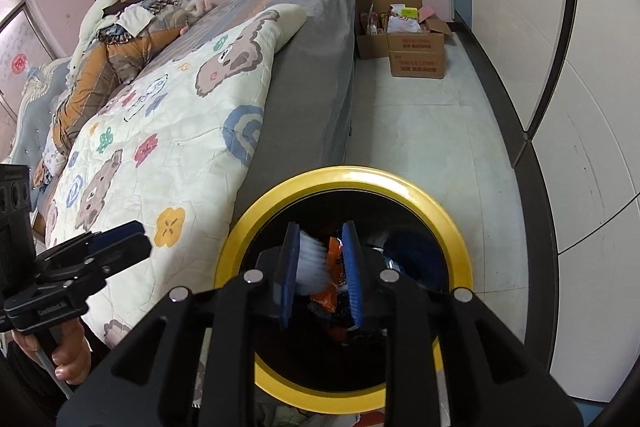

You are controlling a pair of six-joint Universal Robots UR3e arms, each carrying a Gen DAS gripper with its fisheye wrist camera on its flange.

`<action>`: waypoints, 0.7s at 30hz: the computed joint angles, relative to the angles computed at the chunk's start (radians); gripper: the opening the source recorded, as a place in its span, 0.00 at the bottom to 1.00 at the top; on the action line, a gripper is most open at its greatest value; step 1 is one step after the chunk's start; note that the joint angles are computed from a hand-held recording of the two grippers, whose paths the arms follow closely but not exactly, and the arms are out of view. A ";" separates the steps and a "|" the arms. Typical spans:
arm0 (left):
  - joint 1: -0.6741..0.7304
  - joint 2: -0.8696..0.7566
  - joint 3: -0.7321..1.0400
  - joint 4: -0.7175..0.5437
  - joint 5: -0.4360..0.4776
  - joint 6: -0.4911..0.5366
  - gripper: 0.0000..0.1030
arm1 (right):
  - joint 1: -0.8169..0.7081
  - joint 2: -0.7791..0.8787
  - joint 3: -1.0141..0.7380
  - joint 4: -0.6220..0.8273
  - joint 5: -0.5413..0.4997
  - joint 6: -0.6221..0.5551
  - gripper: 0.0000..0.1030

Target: Collect trash

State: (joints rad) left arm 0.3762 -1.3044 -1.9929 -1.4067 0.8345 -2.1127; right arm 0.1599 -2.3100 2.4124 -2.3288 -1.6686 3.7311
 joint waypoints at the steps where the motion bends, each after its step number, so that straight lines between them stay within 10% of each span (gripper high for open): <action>1: 0.024 0.014 0.001 -0.022 -0.009 0.021 0.51 | 0.012 0.011 -0.006 -0.007 -0.009 0.008 0.21; 12: 0.374 0.067 0.079 -0.244 -0.091 0.225 0.51 | 0.274 0.413 -0.256 -0.179 -0.144 0.039 0.21; 21: 0.645 0.036 0.049 -0.141 -0.127 0.303 0.60 | 0.457 0.880 -0.653 -0.288 -0.191 0.009 0.26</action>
State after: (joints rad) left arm 1.0216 -1.2682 -1.9440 -1.5482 0.7078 -1.8099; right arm 0.6173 -1.4299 1.7595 -2.6168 -1.8592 3.7403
